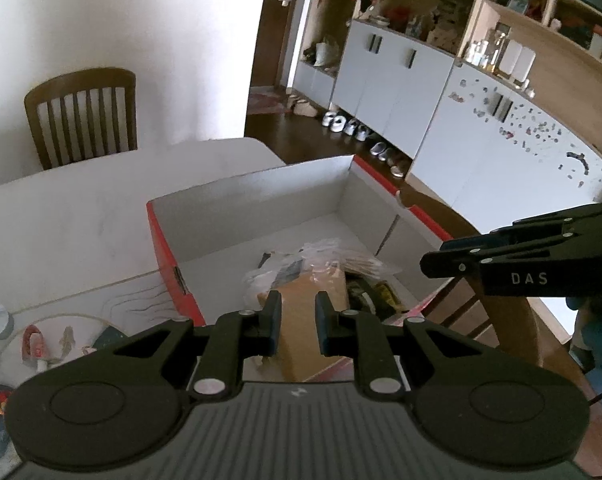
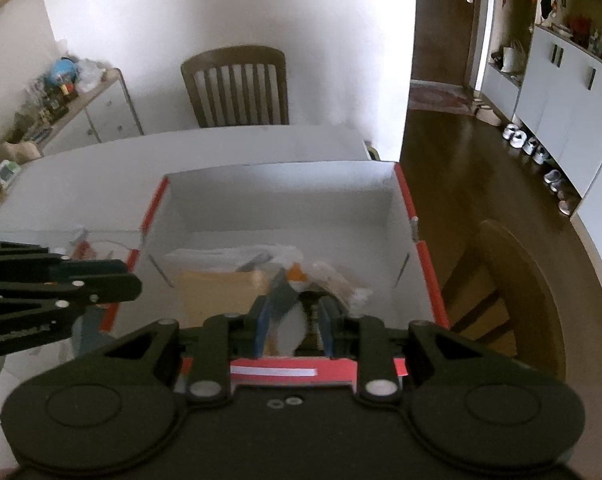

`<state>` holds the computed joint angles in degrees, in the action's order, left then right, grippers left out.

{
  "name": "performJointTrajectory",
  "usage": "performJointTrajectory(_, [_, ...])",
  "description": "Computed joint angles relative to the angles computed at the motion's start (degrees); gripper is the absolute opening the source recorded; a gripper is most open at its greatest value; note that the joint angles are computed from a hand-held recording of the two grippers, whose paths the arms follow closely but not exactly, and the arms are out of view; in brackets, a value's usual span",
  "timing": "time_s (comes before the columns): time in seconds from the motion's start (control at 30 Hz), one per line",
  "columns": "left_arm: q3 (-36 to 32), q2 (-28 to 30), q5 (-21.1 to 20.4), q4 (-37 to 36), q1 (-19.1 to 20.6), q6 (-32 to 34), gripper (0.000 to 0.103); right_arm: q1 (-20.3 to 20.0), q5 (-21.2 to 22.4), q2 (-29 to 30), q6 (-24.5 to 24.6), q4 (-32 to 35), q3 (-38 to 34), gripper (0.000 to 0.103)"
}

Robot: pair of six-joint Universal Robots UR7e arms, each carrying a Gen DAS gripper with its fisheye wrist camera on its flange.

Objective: Organize objects
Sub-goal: 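Open both grippers to release the swabs and bread inside the box, then withdraw both grippers from the box toward the plush doll and bun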

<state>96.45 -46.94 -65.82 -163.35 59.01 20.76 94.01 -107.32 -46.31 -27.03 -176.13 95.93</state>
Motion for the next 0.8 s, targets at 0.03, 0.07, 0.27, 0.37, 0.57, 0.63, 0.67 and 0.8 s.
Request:
performJointTrajectory(0.03, [0.38, -0.40, -0.08, -0.11, -0.05, 0.27, 0.017, 0.24, 0.19, -0.25, 0.00, -0.66, 0.63, 0.026])
performJointTrajectory(0.07, [0.85, -0.97, -0.19, -0.14, -0.06, 0.56, 0.017, 0.52, 0.35, -0.43, 0.06, -1.45, 1.31, 0.026])
performJointTrajectory(0.27, [3.71, -4.59, -2.12, -0.33, 0.25, 3.06, 0.017, 2.02, 1.76, -1.03, 1.88, -5.90, 5.06, 0.026])
performJointTrajectory(0.37, [5.23, -6.53, -2.67, -0.13, 0.50, 4.55, 0.017, 3.14, 1.14, -0.54, 2.32, -7.96, 6.18, 0.028])
performJointTrajectory(0.57, [7.01, -9.76, -3.48, 1.51, 1.89, 6.14, 0.017, 5.15, 0.72, 0.71, 4.20, -11.25, 7.57, 0.042])
performJointTrajectory(0.63, [7.26, -10.69, -3.75, 2.11, 2.47, 6.25, 0.017, 5.95, 0.22, 1.31, 5.01, -11.72, 7.65, 0.042])
performJointTrajectory(0.67, [7.42, -11.23, -3.75, 2.31, 2.80, 6.40, 0.017, 6.30, 0.22, 1.55, 5.47, -11.72, 7.70, 0.043])
performJointTrajectory(0.8, [8.09, -12.95, -3.28, 2.40, 3.84, 7.37, 0.017, 8.09, -1.15, 3.42, 6.22, -12.67, 7.48, 0.046])
